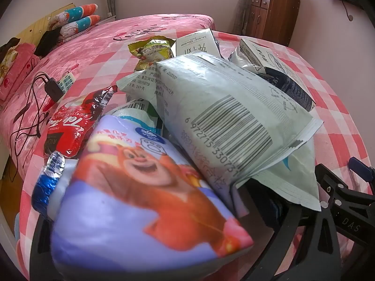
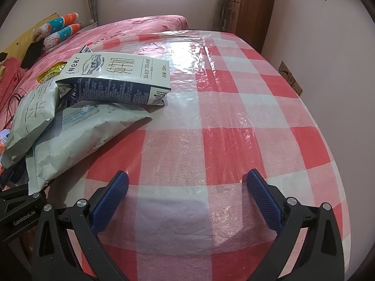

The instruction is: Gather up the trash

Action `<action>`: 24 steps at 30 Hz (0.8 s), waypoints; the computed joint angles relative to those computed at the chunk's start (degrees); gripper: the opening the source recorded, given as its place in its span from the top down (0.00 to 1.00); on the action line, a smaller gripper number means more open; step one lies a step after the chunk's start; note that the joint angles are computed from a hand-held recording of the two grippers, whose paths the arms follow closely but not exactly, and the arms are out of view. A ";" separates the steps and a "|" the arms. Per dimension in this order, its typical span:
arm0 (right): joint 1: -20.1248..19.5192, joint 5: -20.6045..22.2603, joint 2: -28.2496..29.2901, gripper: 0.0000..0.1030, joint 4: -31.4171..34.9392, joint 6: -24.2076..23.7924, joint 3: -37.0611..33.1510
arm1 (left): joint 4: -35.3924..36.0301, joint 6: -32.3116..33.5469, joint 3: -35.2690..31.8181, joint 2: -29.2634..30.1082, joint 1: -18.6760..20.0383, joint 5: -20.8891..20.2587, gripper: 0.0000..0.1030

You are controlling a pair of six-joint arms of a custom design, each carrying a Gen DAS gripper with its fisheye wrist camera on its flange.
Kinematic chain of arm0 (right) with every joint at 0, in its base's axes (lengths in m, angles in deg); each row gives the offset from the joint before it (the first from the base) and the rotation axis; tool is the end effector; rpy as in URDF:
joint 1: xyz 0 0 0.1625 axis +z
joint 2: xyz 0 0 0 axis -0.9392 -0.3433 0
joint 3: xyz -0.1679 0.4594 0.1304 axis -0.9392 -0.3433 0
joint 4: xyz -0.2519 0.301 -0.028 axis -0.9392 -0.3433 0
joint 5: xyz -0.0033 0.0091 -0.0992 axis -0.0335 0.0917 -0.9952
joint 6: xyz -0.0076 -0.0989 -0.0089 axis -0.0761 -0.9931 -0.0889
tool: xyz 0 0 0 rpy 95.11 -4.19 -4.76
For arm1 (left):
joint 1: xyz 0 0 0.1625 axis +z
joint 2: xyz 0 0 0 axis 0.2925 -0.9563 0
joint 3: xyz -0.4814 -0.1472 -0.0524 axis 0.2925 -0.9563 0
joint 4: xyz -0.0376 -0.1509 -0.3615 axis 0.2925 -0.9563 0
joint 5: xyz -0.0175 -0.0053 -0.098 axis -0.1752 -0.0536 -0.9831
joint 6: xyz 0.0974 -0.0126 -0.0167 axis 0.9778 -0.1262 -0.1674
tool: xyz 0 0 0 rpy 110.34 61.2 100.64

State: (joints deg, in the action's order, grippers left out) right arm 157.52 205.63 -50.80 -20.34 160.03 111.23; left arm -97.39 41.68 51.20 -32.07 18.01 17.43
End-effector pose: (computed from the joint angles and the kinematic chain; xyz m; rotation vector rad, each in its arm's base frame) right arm 0.0417 -0.3643 0.1706 -0.2963 -2.0406 0.9151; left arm -0.3032 -0.4556 -0.0591 0.8262 2.3515 -0.5311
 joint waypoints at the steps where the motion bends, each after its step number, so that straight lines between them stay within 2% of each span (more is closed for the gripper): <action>1: 0.01 0.08 0.05 0.04 0.30 0.16 -0.11 | 0.24 -0.13 -0.04 -0.07 0.05 -0.15 0.03; 11: 0.09 0.05 0.04 0.04 0.43 -0.31 -0.10 | 1.04 -2.00 0.32 -0.40 -0.66 1.41 0.03; 15: -0.33 -1.57 -0.62 0.04 0.81 -1.26 0.75 | 0.82 -2.57 1.28 0.07 -2.01 2.16 0.04; 21: 0.87 -0.93 -2.68 0.04 -6.08 -2.91 5.75 | -3.37 -2.40 5.11 -0.64 -4.61 2.22 0.04; 24: 3.23 0.74 -4.43 0.04 -10.30 -4.64 8.44 | -5.17 -2.86 7.42 -1.71 -6.35 2.61 0.04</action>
State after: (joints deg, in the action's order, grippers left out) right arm 160.75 206.38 -55.24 -30.64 155.39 119.68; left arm -102.56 38.81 58.62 -33.78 11.66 20.04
